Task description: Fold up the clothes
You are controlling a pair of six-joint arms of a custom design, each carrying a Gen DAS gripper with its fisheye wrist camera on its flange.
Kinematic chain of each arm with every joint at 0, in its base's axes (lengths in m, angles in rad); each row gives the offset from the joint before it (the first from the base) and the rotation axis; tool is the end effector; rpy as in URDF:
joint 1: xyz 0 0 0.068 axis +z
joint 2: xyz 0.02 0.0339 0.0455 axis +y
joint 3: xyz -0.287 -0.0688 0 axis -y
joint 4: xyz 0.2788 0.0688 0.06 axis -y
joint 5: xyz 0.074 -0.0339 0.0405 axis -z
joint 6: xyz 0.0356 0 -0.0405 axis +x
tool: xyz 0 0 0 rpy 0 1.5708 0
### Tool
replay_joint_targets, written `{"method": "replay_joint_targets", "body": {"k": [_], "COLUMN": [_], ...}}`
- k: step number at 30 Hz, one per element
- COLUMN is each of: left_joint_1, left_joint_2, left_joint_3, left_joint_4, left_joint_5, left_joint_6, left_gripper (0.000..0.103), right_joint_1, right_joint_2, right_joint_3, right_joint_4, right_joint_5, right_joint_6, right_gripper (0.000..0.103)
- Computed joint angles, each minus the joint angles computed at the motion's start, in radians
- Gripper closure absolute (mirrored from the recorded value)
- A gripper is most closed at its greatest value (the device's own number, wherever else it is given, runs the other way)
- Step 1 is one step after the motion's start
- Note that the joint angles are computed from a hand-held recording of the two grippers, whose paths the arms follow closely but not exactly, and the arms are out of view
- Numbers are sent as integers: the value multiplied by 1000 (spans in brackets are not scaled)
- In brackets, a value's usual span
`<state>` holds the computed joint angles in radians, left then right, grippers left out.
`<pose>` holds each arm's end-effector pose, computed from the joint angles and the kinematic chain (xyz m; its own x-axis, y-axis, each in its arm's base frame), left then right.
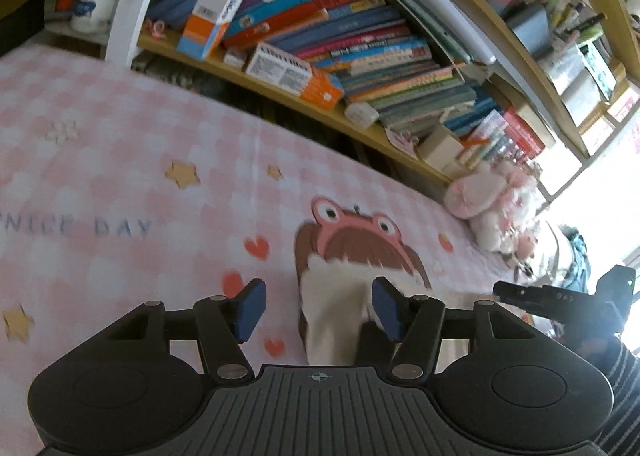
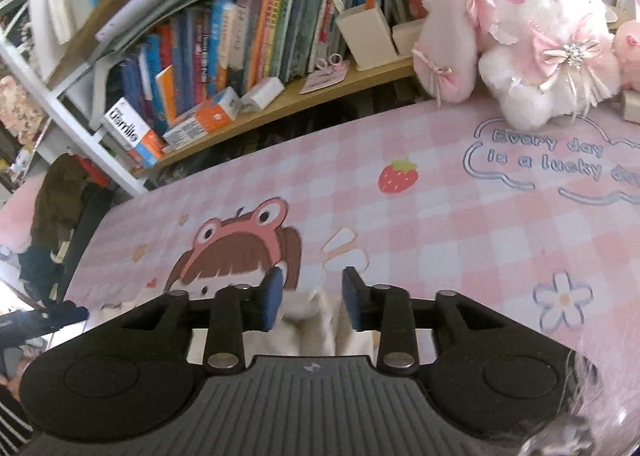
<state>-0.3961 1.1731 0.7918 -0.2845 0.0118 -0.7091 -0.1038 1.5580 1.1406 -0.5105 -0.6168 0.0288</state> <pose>0.2546 -0.1069 0.2623 -0.6893 -0.4175 -0.5921 -0.0718 0.8526 -0.5176 0.3575 -0.0165 0.2598 -0.8032 0.1073 -0.5859 -0.2374 0.8445 0.4800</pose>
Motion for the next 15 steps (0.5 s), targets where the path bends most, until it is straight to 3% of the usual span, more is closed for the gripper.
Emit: {"method": "replay_joint_targets", "body": {"k": [3, 9, 11, 15], "left_joint_1": [-68, -166, -176, -178], "left_joint_2": [-33, -20, -1, 58], "left_joint_3": [-38, -40, -31, 0], "left_joint_4": [19, 26, 29, 37], "left_joint_5": [-60, -146, -151, -152], "left_joint_6": [-42, -34, -26, -7], "left_gripper": [45, 45, 46, 46], "right_joint_1": [14, 31, 41, 54], "right_joint_2": [-70, -171, -178, -155], "right_joint_3": [-72, -196, -217, -230], "right_joint_4": [2, 18, 41, 71], "right_joint_5": [54, 119, 136, 148], "right_joint_6": [10, 49, 87, 157], "right_gripper": [58, 58, 61, 81]}}
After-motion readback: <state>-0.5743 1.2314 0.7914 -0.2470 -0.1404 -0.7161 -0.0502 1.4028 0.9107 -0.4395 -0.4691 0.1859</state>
